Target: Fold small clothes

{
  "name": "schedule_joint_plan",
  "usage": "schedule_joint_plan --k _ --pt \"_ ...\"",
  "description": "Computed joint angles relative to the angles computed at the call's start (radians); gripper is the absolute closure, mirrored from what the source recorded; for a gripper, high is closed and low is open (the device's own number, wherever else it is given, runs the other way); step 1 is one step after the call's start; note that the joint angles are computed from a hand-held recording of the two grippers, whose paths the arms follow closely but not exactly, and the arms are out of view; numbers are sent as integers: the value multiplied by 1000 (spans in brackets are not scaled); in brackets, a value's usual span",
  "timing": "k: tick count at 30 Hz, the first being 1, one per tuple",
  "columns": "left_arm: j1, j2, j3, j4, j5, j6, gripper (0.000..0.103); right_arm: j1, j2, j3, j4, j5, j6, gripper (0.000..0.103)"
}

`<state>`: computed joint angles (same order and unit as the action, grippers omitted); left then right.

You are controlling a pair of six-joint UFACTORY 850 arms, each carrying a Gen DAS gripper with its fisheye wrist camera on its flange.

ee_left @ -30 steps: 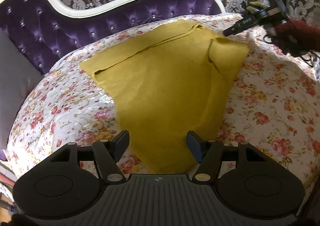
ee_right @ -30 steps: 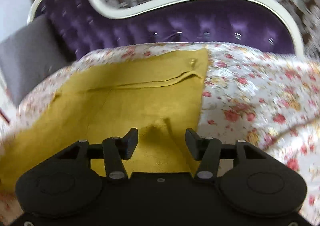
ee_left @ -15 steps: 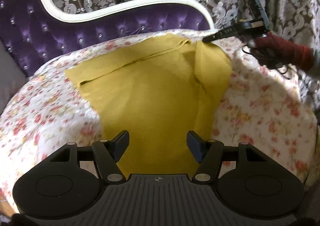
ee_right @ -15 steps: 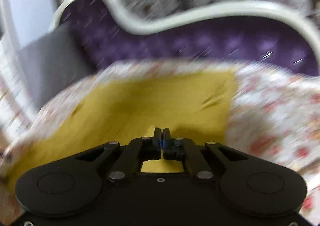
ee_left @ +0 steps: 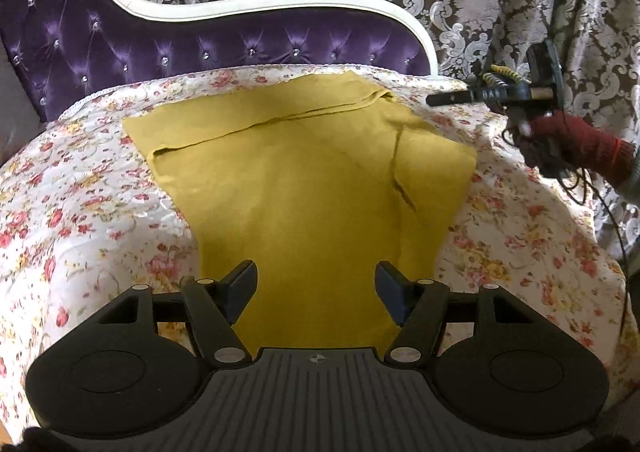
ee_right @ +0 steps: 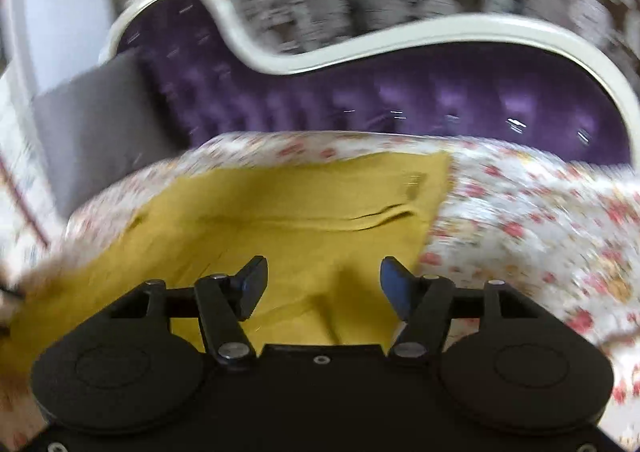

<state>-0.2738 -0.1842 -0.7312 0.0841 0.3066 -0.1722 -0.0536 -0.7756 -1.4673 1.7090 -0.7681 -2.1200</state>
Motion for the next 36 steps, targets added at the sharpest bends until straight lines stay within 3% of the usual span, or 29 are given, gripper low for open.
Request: schedule_joint_plan --k 3,8,9,10,11,13,15,18,21,23,25,29,33,36 --pt "-9 15 14 -45 -2 32 39 20 -4 -3 -43 21 -33 35" --pt "-18 39 39 -85 -7 58 38 46 -48 -70 -205 73 58 36" --pt "-19 42 43 -96 -8 66 37 48 -56 -84 -241 69 89 43" --pt "-19 43 45 -98 -8 67 37 46 -68 -104 -296 51 146 65" --pt "-20 45 48 -101 -7 67 36 44 -77 -122 -352 31 208 79" --pt "-16 47 49 -87 -5 52 36 40 -74 -128 -379 -3 234 89" --pt "-11 44 46 -61 1 30 35 35 -56 -109 -345 -30 182 90" --pt "-2 34 35 -33 13 11 34 31 -10 -55 -108 21 10 91" --pt "8 19 17 11 35 -32 31 34 -34 -102 71 149 -16 91" --pt "15 11 11 41 54 -66 30 40 -63 -149 41 221 44 91" --pt "19 -5 -2 53 62 -80 30 38 -84 -178 -35 224 141 91" --pt "12 -47 -46 -84 51 57 30 41 -83 -154 -48 217 136 90" --pt "4 -90 -110 -360 29 385 30 43 -86 -152 -71 210 173 89" --pt "23 -115 -147 -386 30 448 30 44 -89 -154 -73 201 179 89"
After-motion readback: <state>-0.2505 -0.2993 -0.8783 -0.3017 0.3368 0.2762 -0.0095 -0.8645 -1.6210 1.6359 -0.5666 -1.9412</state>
